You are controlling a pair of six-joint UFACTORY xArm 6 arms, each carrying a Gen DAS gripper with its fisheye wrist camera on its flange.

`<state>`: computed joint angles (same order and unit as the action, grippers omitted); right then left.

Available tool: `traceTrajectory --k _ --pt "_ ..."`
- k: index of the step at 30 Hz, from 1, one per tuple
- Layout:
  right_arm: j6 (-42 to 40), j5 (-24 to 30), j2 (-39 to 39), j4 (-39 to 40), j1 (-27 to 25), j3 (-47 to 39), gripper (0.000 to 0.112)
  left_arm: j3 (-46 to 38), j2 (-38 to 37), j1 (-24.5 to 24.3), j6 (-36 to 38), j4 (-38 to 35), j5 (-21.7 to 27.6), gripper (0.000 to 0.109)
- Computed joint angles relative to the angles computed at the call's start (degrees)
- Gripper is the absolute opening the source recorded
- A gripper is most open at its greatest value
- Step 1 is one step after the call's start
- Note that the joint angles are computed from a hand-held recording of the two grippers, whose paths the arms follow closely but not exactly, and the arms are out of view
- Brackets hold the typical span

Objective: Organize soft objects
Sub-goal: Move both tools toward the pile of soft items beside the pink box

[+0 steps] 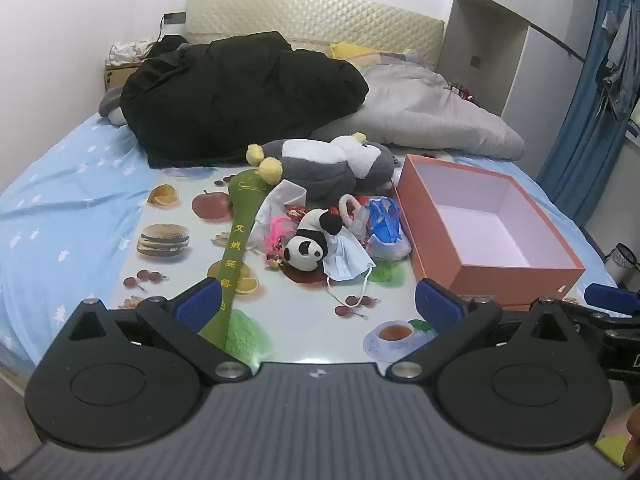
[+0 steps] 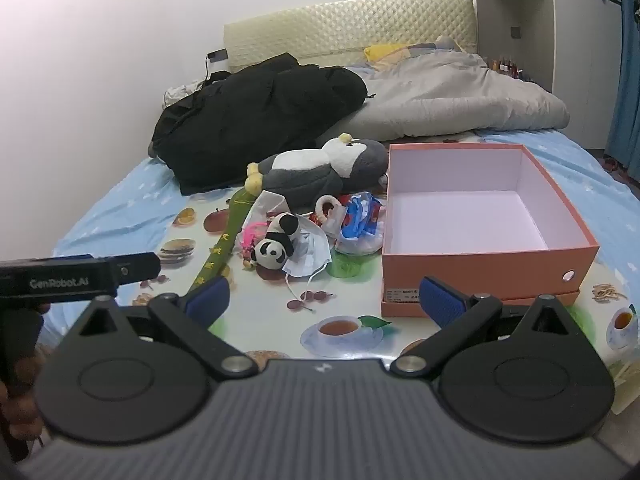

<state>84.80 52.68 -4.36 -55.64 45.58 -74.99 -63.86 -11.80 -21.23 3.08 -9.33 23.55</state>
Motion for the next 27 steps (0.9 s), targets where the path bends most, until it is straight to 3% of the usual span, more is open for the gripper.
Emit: traceTrajectory --k 11,27 --pt "-0.76 -1.43 -0.11 0.76 -1.20 0.89 0.103 -0.67 -0.25 -0.58 3.64 -3.01 0.94 0.103" --pt "-3.35 0.45 0.18 3.85 -0.24 0.01 0.103 0.46 -0.96 -0.55 5.10 -4.54 1.33 0.103"
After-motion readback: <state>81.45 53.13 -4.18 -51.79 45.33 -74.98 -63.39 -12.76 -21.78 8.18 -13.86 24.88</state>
